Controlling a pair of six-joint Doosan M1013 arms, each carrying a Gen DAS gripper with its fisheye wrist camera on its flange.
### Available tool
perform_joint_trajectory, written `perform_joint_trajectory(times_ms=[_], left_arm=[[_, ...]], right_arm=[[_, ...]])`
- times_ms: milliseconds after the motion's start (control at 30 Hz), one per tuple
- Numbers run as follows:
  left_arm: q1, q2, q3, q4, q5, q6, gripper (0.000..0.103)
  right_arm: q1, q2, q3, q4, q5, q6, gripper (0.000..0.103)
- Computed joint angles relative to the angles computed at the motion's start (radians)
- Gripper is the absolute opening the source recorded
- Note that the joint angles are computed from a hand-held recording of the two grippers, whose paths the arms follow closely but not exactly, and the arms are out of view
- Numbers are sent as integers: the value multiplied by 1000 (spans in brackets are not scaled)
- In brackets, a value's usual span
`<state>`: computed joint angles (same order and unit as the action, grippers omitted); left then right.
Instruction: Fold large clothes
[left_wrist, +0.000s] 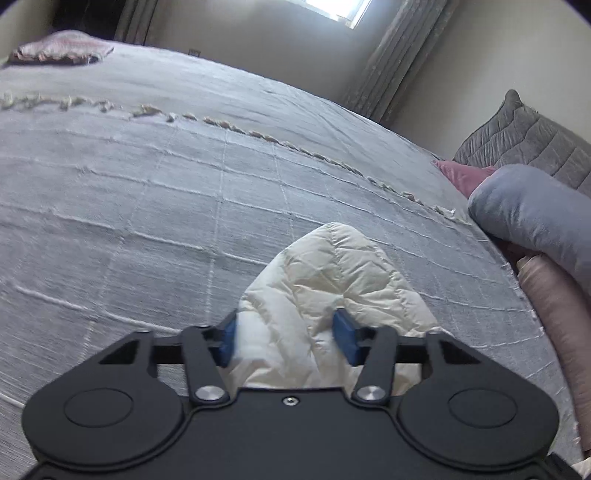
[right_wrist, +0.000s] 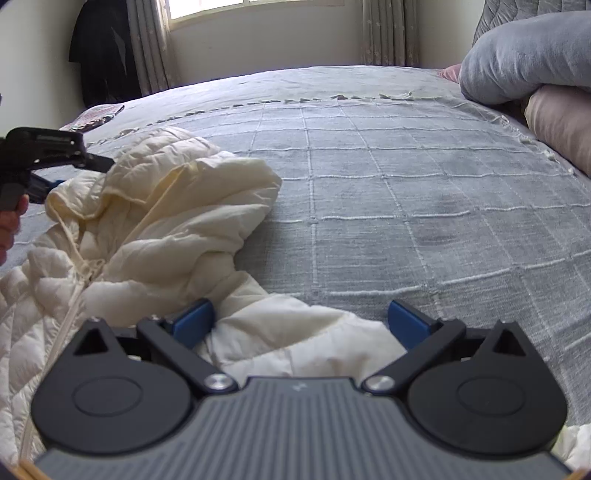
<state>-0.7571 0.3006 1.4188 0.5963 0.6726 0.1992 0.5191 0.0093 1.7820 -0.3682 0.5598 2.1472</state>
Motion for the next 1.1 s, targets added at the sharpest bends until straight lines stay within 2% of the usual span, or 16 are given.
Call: perform_joint_trajectory(times_ms=[67, 100, 167, 267, 367, 433, 533, 633, 733, 833, 867, 900, 933, 967, 1000, 1100], left_arm=[[-16, 4, -10, 8, 11, 15, 14], [-30, 0, -12, 33, 11, 46, 9], [-60, -9, -19, 95, 30, 99, 7], [-105, -42, -15, 165, 19, 152, 6], [-158, -78, -5, 230, 16, 258, 6], [-192, -107, 14, 217, -3, 385, 6], [-233, -136, 40, 148, 35, 551, 7], [-267, -163, 87, 52, 61, 653, 7], [-298, -176, 132, -29, 114, 698, 13], [-334, -196, 173, -23, 142, 681, 22], [-343, -206, 187, -8, 142, 655, 35], [-351, -220, 201, 1, 136, 612, 53], [-351, -235, 215, -6, 123, 578, 62], [-350, -252, 230, -13, 99, 535, 76], [-347, -266, 243, -13, 75, 490, 84], [-352, -309, 285, 58, 26, 298, 88]], right_arm=[[0, 0, -2, 1, -1, 1, 103], [1, 0, -1, -3, -2, 4, 103], [0, 1, 0, -2, -6, 5, 103], [-1, -1, 4, -4, -17, 13, 103], [-2, -6, 9, 0, -26, 22, 103], [-21, -30, 22, 121, -38, -69, 103], [-61, -84, 51, 358, -39, -272, 103], [-87, -138, 74, 433, -22, -321, 103], [-128, -181, 84, 561, 6, -390, 103], [-171, -215, 87, 685, 43, -462, 103], [-184, -224, 88, 724, 53, -487, 103], [-201, -232, 89, 775, 66, -515, 103], [-218, -240, 90, 831, 78, -544, 103], [-234, -244, 91, 887, 88, -570, 103], [-251, -246, 92, 953, 103, -598, 103], [-294, -231, 92, 1164, 167, -676, 100]])
